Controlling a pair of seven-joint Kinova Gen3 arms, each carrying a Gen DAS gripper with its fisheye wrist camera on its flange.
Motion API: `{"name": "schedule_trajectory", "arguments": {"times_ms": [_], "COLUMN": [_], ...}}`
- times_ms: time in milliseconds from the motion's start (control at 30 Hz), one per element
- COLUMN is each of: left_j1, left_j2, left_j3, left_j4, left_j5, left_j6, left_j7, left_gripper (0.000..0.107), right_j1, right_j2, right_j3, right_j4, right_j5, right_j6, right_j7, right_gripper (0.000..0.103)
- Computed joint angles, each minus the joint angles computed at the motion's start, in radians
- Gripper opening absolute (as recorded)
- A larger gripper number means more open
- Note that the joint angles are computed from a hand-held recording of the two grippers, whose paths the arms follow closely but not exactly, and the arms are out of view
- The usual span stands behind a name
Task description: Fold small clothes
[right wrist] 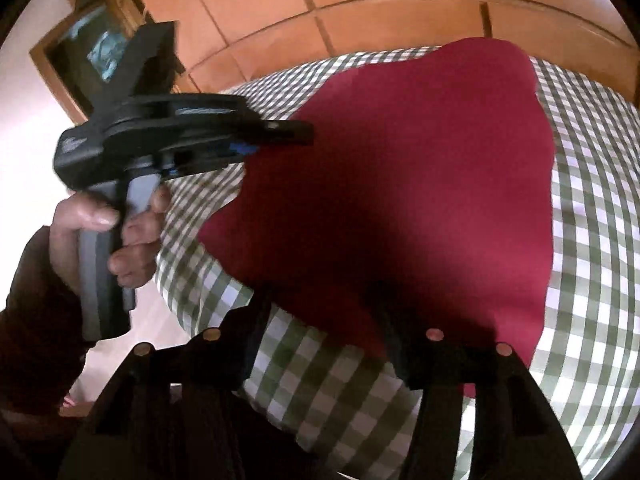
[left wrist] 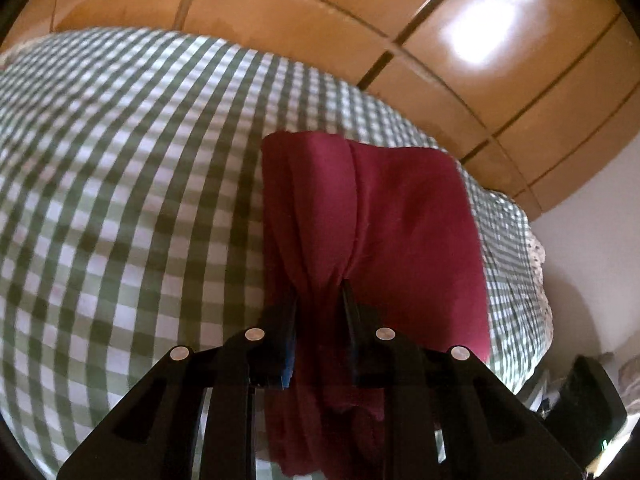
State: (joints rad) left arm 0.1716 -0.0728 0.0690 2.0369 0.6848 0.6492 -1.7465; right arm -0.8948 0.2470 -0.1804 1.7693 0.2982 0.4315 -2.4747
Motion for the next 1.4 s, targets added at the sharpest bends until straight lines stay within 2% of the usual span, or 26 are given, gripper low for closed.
{"name": "schedule_trajectory", "arguments": {"times_ms": [67, 133, 167, 200, 267, 333, 433, 500, 567, 633, 700, 800, 867, 900, 1000, 1067, 1167, 1233, 1300, 1367, 1400], "left_j1": [0.000, 0.007, -0.014, -0.031, -0.011, 0.052, 0.085, 0.111, 0.125, 0.138, 0.109, 0.156, 0.157, 0.173, 0.183, 0.165, 0.063, 0.026, 0.062, 0.109, 0.105], "left_j2": [-0.005, -0.020, -0.049, -0.080, -0.140, -0.197, -0.214, -0.187, -0.152, -0.117, -0.090, -0.074, -0.072, -0.070, -0.066, -0.067, -0.094, -0.109, -0.126, -0.134, -0.138], "left_j3": [0.012, 0.025, 0.051, 0.076, 0.076, 0.047, 0.086, 0.109, 0.125, 0.145, 0.187, 0.127, 0.112, 0.095, 0.106, 0.150, 0.289, 0.346, 0.330, 0.304, 0.316], "left_j4": [-0.001, -0.009, -0.002, 0.001, 0.014, 0.039, 0.043, 0.035, 0.030, 0.027, 0.029, 0.063, 0.073, 0.076, 0.076, 0.060, 0.035, 0.031, 0.038, 0.036, 0.032], "left_j5": [-0.035, -0.078, -0.104, -0.137, -0.194, -0.215, -0.282, -0.316, -0.345, -0.406, -0.465, -0.434, -0.400, -0.395, -0.462, -0.535, -0.651, -0.713, -0.765, -0.818, -0.839], "left_j6": [-0.013, -0.021, -0.036, -0.048, -0.076, -0.125, -0.156, -0.160, -0.155, -0.151, -0.145, -0.185, -0.195, -0.202, -0.213, -0.198, -0.148, -0.132, -0.133, -0.123, -0.113], "left_j7": [0.057, 0.135, 0.175, 0.216, 0.281, 0.297, 0.330, 0.349, 0.375, 0.438, 0.492, 0.470, 0.434, 0.428, 0.491, 0.572, 0.694, 0.775, 0.849, 0.906, 0.930], "left_gripper": [0.023, 0.024, 0.029, 0.029, 0.029, 0.029, 0.029, 0.029, 0.029, 0.029, 0.029, 0.029, 0.029, 0.029, 0.029, 0.029, 0.029, 0.038, 0.047, 0.048, 0.048], "right_j1": [0.063, 0.147, 0.171, 0.205, 0.257, 0.269, 0.233, 0.267, 0.328, 0.347, 0.302, 0.218, 0.202, 0.215, 0.278, 0.275, 0.194, 0.137, 0.056, 0.009, -0.018], "right_j2": [0.001, -0.028, -0.054, -0.081, -0.126, -0.159, -0.144, -0.099, -0.054, 0.005, 0.086, 0.199, 0.264, 0.276, 0.247, 0.219, 0.149, 0.095, 0.039, 0.002, -0.008], "right_j3": [-0.066, -0.139, -0.154, -0.169, -0.178, -0.155, -0.061, -0.057, -0.090, -0.080, -0.009, 0.115, 0.143, 0.130, 0.056, 0.045, 0.099, 0.132, 0.179, 0.188, 0.197], "right_j4": [-0.020, 0.006, 0.030, 0.051, 0.088, 0.107, 0.060, 0.010, -0.059, -0.144, -0.237, -0.360, -0.403, -0.408, -0.335, -0.306, -0.250, -0.193, -0.134, -0.099, -0.083], "right_j5": [-0.044, -0.111, -0.132, -0.153, -0.201, -0.200, -0.106, -0.093, -0.118, -0.186, -0.247, -0.282, -0.265, -0.260, -0.224, -0.155, -0.036, 0.042, 0.123, 0.202, 0.237], "right_j6": [0.022, 0.000, -0.028, -0.048, -0.096, -0.128, -0.102, -0.106, -0.074, -0.018, 0.038, 0.159, 0.210, 0.211, 0.134, 0.122, 0.101, 0.088, 0.080, 0.087, 0.084], "right_j7": [0.071, 0.149, 0.172, 0.192, 0.184, 0.131, 0.030, -0.008, 0.018, 0.086, 0.155, 0.201, 0.183, 0.174, 0.155, 0.100, -0.003, -0.073, -0.151, -0.228, -0.268], "right_gripper": [0.057, 0.060, 0.061, 0.061, 0.062, 0.062, 0.062, 0.062, 0.062, 0.062, 0.061, 0.061, 0.061, 0.062, 0.063, 0.064, 0.075, 0.075, 0.075, 0.075, 0.075]}}
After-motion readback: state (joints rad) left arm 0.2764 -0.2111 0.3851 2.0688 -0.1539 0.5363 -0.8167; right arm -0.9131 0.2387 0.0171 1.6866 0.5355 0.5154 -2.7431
